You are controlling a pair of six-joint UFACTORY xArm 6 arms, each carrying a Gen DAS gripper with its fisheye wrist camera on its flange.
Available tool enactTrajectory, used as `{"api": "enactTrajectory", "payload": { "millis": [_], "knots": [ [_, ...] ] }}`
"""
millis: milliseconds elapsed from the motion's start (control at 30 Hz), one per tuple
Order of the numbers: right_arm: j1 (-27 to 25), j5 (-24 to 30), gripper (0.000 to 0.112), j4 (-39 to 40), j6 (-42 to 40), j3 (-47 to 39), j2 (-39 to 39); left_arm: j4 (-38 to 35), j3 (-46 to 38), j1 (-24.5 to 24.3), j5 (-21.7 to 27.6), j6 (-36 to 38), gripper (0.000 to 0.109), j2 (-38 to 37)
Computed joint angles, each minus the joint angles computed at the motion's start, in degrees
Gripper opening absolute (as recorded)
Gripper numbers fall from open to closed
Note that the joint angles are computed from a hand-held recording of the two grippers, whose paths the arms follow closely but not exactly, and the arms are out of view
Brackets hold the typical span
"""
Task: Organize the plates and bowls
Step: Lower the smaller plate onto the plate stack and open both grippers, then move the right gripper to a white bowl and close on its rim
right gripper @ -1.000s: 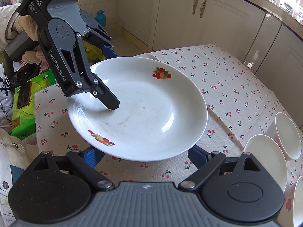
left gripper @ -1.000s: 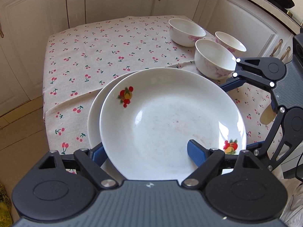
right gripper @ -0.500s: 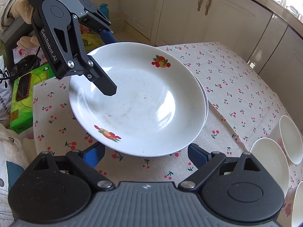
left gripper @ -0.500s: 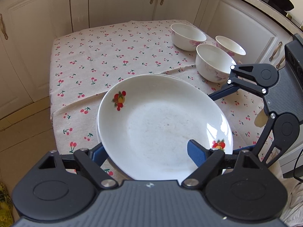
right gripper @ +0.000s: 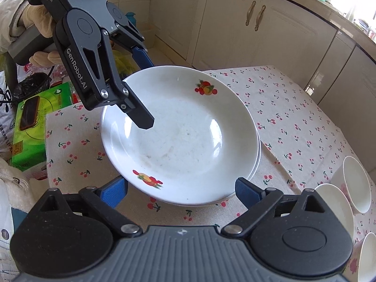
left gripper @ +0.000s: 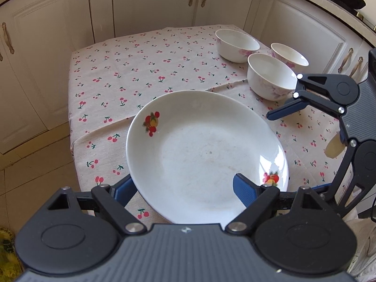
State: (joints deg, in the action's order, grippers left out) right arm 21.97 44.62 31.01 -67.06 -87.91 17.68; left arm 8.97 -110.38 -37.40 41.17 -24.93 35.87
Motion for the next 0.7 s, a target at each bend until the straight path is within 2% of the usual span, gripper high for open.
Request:
{"api": "enactTrajectory", "payload": {
  "millis": [67, 167, 333, 400, 600, 700],
  "knots": [
    [-0.1, -0.9, 0.101, 1.3, -0.2, 1.5, -1.2, 0.1, -0.5, 0.1, 1.0, -0.2, 0.088, 0.3],
    [0.1, -4.3, 0.103, 2.1, 1.4, 4.3, -3.1, 1.6, 1.7, 0.2, -1.6, -1.1, 0.088, -0.6],
    [0.6, -12.6, 0.103, 0.6, 6.7, 10.2, -6.6, 9.1, 3.6, -0.9, -4.6, -4.6, 0.088, -2.2],
    [0.5, -15.1, 0.103, 0.8, 8.9, 12.4, -8.0, 11.6, 4.2, -1.5, -5.7, -5.8, 0.092, -2.6],
    [0.3, -22.8, 0.103, 6.6, 12.9, 18.6, -11.6, 18.3, 2.9, -3.9, -6.0, -11.9, 0.093, -2.1],
    [0.2, -26.5, 0.103, 4.9, 18.6, 21.3, -12.9, 20.4, 2.6, -5.2, -6.9, -15.3, 0.094, -1.8]
  ]
}}
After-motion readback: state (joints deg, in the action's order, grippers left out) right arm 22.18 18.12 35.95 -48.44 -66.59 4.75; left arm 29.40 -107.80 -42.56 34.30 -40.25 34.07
